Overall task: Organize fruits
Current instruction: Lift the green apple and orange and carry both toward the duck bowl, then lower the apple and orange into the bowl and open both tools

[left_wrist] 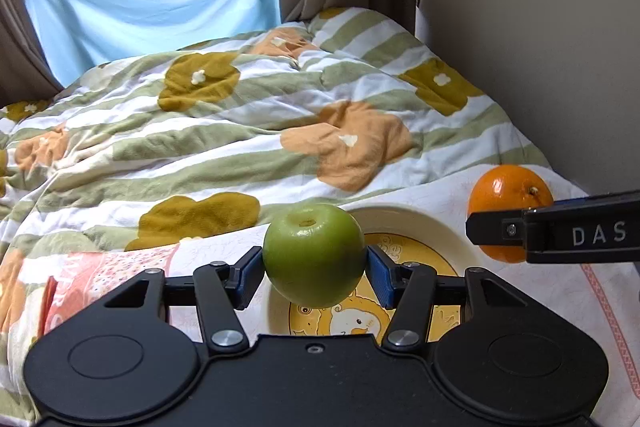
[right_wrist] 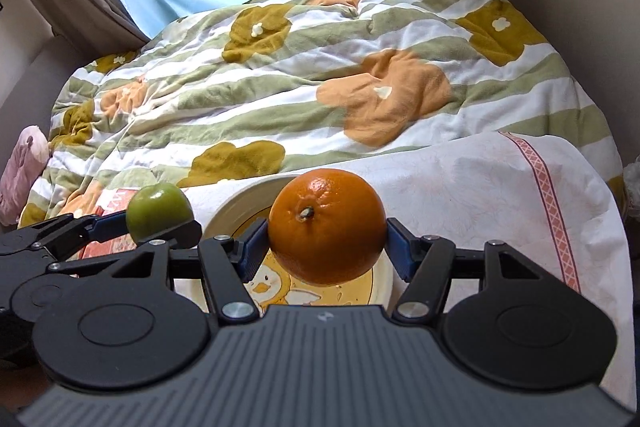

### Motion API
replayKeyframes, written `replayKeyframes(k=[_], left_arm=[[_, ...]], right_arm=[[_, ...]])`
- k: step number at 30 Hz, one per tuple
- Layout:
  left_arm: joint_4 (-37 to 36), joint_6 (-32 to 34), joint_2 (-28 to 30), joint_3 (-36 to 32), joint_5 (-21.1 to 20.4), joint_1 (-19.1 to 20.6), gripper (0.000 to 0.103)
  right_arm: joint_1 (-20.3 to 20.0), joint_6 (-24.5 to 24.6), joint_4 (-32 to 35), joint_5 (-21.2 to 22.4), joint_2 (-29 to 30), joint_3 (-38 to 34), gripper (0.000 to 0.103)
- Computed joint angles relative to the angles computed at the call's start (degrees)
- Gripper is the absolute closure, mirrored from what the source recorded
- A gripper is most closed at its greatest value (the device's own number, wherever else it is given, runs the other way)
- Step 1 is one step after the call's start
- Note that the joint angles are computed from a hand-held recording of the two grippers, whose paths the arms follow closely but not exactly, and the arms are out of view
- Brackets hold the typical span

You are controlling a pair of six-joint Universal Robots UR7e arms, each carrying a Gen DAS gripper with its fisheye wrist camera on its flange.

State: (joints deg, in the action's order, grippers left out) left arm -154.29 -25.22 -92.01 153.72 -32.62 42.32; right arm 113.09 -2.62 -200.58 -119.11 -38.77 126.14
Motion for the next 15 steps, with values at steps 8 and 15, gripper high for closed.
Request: replayKeyframes(k=[8,15], left_arm=[[-20.34,19.28,14.39,-2.67,-4.38,9.83,0.044],[-23.7,24.12,16.45,-3.5,-6.68,11.84,0.042]], right_arm=[[-1.75,1.73,0.05,-1.44,4.26,-3.52,0.026],[-2.07,2.52,-0.01,-2.24,4.71,-3.73,0.026]])
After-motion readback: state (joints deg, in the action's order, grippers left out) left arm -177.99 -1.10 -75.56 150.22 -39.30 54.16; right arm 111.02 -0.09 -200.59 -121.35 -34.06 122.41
